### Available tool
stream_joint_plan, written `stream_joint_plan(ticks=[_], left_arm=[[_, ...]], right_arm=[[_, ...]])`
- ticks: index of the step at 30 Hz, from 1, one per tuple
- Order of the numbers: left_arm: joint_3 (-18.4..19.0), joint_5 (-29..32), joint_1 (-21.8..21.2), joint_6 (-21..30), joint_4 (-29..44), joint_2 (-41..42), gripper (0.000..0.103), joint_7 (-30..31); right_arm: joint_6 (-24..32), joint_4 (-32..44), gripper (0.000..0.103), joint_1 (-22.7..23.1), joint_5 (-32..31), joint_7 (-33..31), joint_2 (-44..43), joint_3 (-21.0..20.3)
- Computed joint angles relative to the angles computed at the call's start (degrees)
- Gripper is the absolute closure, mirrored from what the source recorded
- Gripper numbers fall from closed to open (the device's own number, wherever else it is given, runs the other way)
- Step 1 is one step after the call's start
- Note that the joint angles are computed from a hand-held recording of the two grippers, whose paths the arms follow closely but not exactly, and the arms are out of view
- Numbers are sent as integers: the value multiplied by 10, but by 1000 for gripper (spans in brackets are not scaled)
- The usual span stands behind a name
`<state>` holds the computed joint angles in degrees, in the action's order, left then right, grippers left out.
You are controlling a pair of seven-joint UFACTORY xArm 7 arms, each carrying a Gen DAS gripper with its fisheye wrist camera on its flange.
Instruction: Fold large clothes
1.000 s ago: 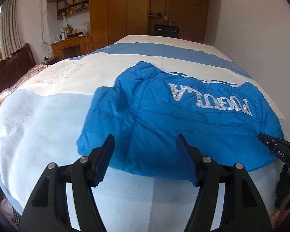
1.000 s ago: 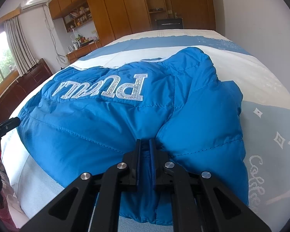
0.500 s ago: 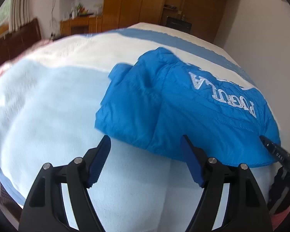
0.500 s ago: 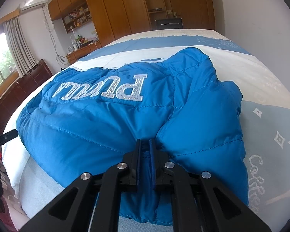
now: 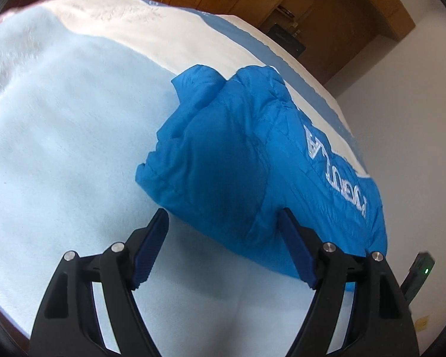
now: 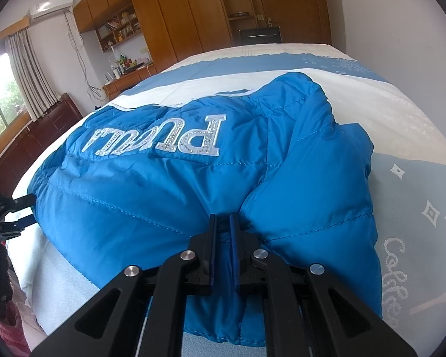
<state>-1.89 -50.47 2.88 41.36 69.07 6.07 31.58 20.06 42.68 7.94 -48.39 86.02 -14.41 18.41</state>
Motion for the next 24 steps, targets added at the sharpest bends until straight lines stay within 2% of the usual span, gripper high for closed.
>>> stream_joint_plan(ticks=[3,6,10,14,17,19,21,24], left_arm=[[-1,-33,10,24,25,26,26,-4],[-8,-59,18,25,47,49,26,-6],[-17,-55,21,20,72,72,26,-22],[-24,-25,17,2,89,86,27,-45],[-30,-8,20,4,107,98,33,-54],[-35,-1,21,-1,113,102,45,-50],[-37,13,18,-16,112,101,51,-46],[-42,21,15,-36,102,103,54,-38]], right_arm=[[1,0,95,1,0,0,0,0],[2,1,95,2,3,-4,0,-2],[0,1,95,2,6,-6,0,-2],[0,1,95,2,5,-4,1,-1],[-1,2,95,2,6,-5,1,-1],[-3,0,95,2,8,-6,1,-3],[-8,-1,95,3,14,-10,1,-4],[-7,0,95,2,14,-8,2,0]])
